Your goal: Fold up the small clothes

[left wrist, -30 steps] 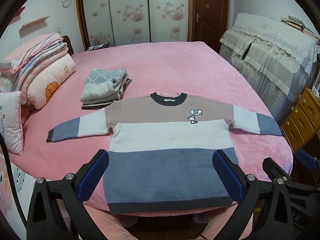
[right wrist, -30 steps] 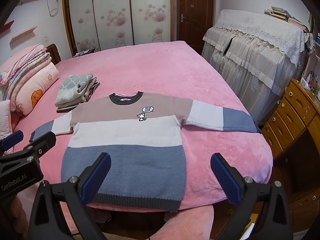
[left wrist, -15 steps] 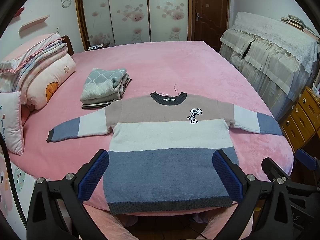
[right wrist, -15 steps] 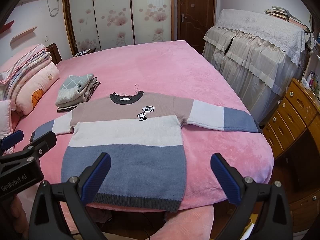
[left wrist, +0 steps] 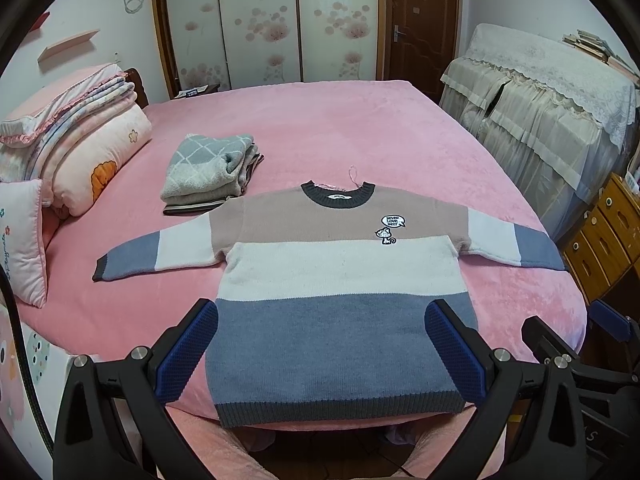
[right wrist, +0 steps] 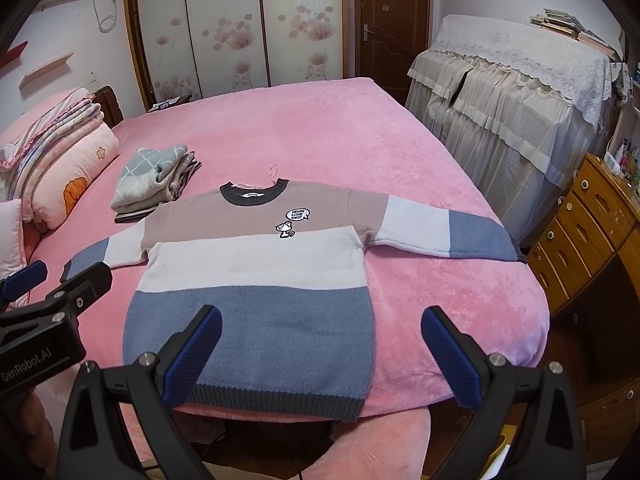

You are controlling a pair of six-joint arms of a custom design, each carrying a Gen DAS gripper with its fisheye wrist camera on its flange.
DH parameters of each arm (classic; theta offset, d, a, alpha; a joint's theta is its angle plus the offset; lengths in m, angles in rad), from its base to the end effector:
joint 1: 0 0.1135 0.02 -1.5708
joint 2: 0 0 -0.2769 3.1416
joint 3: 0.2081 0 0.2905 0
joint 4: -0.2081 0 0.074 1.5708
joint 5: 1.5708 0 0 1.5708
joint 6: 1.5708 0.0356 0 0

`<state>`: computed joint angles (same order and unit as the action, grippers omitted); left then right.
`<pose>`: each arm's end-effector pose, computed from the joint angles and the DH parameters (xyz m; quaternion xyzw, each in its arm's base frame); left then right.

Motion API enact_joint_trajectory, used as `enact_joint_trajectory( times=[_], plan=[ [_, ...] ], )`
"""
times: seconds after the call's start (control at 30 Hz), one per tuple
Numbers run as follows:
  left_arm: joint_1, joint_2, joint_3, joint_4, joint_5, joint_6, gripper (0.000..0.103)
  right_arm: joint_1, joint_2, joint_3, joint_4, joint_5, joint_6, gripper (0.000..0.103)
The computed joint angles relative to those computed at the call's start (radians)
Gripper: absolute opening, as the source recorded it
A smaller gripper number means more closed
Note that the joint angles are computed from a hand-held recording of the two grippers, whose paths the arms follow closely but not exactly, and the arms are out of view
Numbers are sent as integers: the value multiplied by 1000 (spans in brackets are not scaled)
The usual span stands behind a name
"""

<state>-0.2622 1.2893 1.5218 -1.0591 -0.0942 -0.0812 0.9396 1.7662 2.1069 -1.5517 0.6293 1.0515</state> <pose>0.2713 -0.0693 0.4229 0.0671 0.9283 -0.0188 0.3653 0.2281 0.2765 0.4405 0.1076 0.9310 -0.0229 0.3481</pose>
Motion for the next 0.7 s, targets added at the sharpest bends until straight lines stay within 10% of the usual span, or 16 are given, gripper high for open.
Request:
enact_joint_trajectory(
  times=[0.7],
  plan=[
    [-1, -9, -14, 2, -4, -6, 103, 3, -5, -13, 7, 0, 6, 101]
  ],
)
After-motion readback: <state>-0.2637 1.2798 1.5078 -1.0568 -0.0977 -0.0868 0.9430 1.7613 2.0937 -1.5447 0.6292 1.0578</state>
